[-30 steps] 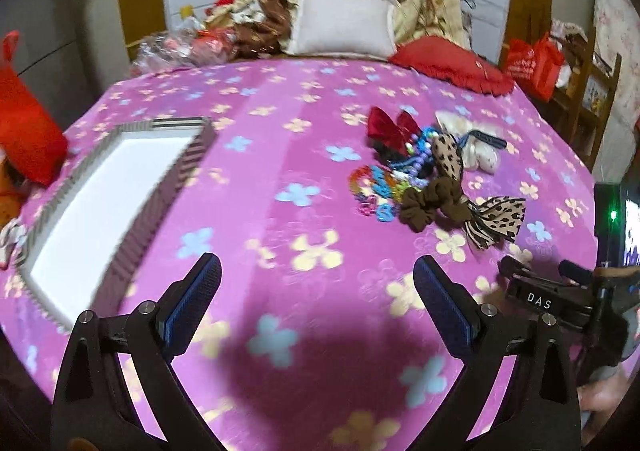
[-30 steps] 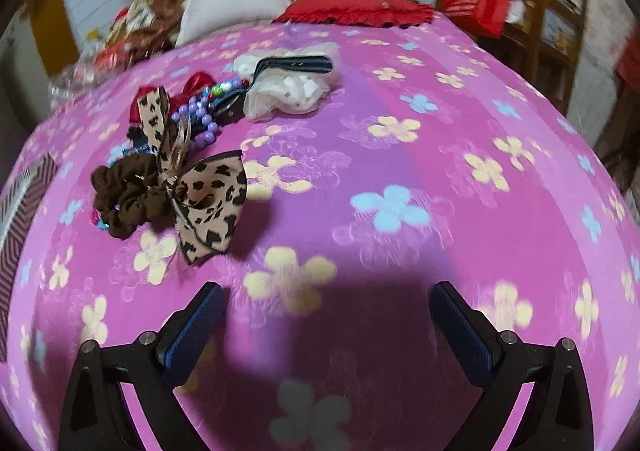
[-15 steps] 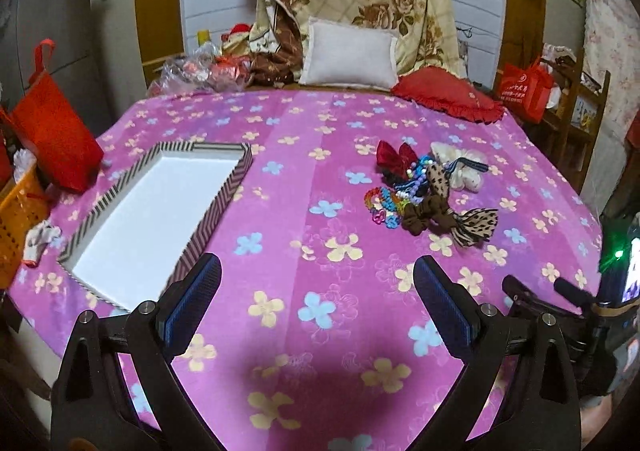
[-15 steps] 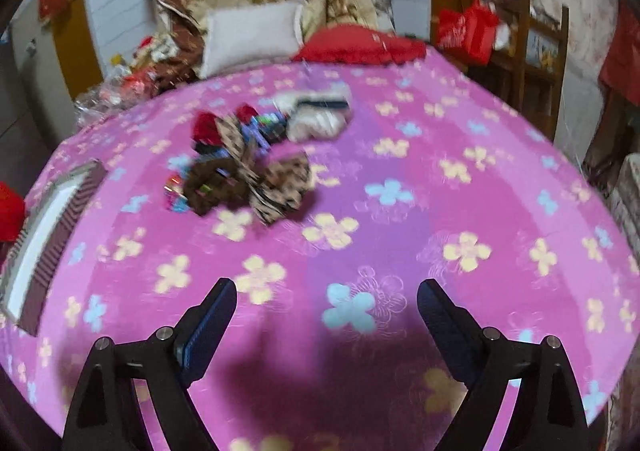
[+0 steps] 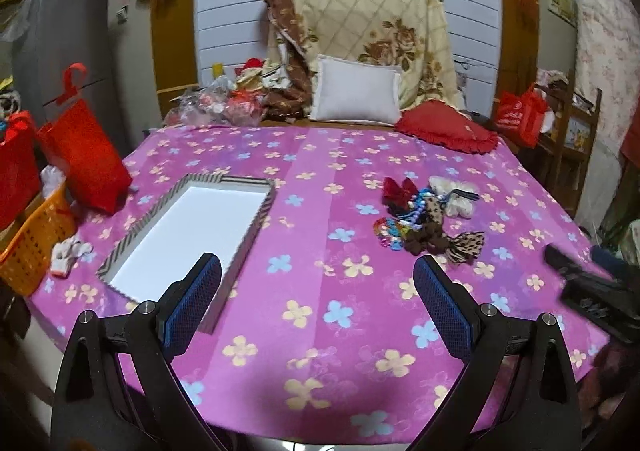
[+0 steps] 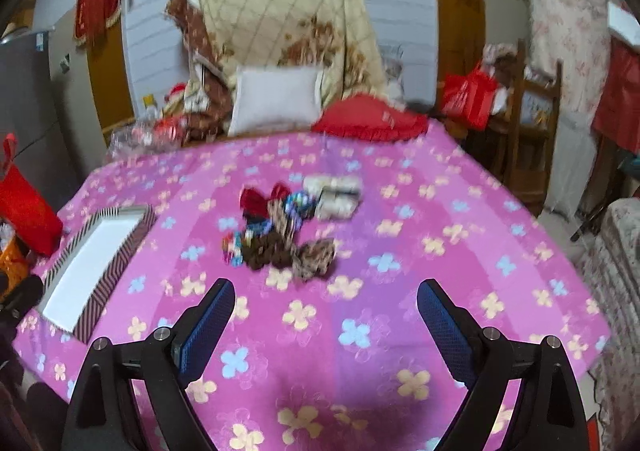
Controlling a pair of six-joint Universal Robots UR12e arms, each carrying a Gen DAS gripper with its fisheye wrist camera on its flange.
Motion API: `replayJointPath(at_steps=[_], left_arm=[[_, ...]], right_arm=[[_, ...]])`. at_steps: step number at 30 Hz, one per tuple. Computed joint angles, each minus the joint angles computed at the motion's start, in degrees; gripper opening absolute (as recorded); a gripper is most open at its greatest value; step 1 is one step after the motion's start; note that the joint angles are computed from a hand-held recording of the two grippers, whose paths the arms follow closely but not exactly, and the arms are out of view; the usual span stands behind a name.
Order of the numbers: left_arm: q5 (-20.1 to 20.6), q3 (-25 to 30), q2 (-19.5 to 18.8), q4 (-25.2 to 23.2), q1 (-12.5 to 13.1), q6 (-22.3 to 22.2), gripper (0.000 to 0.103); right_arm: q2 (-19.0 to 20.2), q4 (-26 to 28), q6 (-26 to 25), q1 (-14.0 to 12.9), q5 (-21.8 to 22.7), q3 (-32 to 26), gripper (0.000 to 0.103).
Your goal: Organize jewelry
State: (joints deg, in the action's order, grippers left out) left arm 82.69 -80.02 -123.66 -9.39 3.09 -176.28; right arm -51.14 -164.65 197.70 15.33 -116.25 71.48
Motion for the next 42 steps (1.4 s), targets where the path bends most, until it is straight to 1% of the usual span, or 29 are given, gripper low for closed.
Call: replayJointPath(at_steps=[3, 5, 8, 13, 17, 20, 22, 24, 27, 30, 35, 38, 42], left_arm=[[1.77, -0.23, 0.09, 0.59, 0.43, -0.98, 0.097], [2.76, -0.2, 0.02, 0.31, 0.65, -2.09, 0.097], [3.47, 0.04, -0.09, -0.81, 1.03, -3.47, 0.097], [4.22, -0.27, 0.0, -0.81, 1.21, -3.68, 0.097], [4.49, 0.05, -0.22, -2.23, 1.03, -3.23, 0.097], [3.83, 0.35, -0.46, -3.62, 0.91, -2.78, 0.097], [3.62, 0.62, -0.72, -4.48, 0.74, -2.24, 0.097], [3.66, 0.9, -1.03, -4.95, 0.53, -1.78, 0.097], [3.32, 1.82, -1.87, -6.31, 0.2, -1.01, 0.097], [2.62, 3.07, -2.84, -8.49, -0.09, 0.26, 0.097], [1.8, 6.02, -4.89, -12.27, -0.86, 3.05, 0.097], [0.92, 8.2, -6.06, -14.93, -1.25, 4.16, 0.097], [-0.77, 11.67, -7.79, -18.25, -1.78, 5.53, 0.097]], right_arm=[[-0.17, -5.05, -2.41, 0.87, -3.35, 0.29, 0.091], [-0.46, -7.03, -2.35, 0.98, -3.24, 0.66, 0.091], [-0.92, -7.84, -1.28, 0.74, -1.04, 1.34, 0.091], [-1.13, -6.5, 1.36, -0.07, 5.0, 1.91, 0.091], [-1.2, -6.64, 3.7, -0.76, 7.89, 2.65, 0.091], [-1.35, -6.81, 6.07, -1.44, 9.84, 3.56, 0.091], [-1.38, -5.79, 6.89, -1.91, 11.34, 3.8, 0.09], [-1.04, -4.79, 7.04, -2.13, 11.69, 3.47, 0.09], [-0.07, -1.92, 6.05, -2.26, 10.5, 2.36, 0.09], [0.81, -0.12, 6.2, -2.64, 10.76, 1.76, 0.09], [2.18, 3.11, 8.63, -4.07, 13.31, 0.61, 0.089], [3.22, 5.93, 7.5, -4.82, 13.85, -1.15, 0.089], [4.19, 8.14, 6.54, -6.05, 16.22, -2.57, 0.089]])
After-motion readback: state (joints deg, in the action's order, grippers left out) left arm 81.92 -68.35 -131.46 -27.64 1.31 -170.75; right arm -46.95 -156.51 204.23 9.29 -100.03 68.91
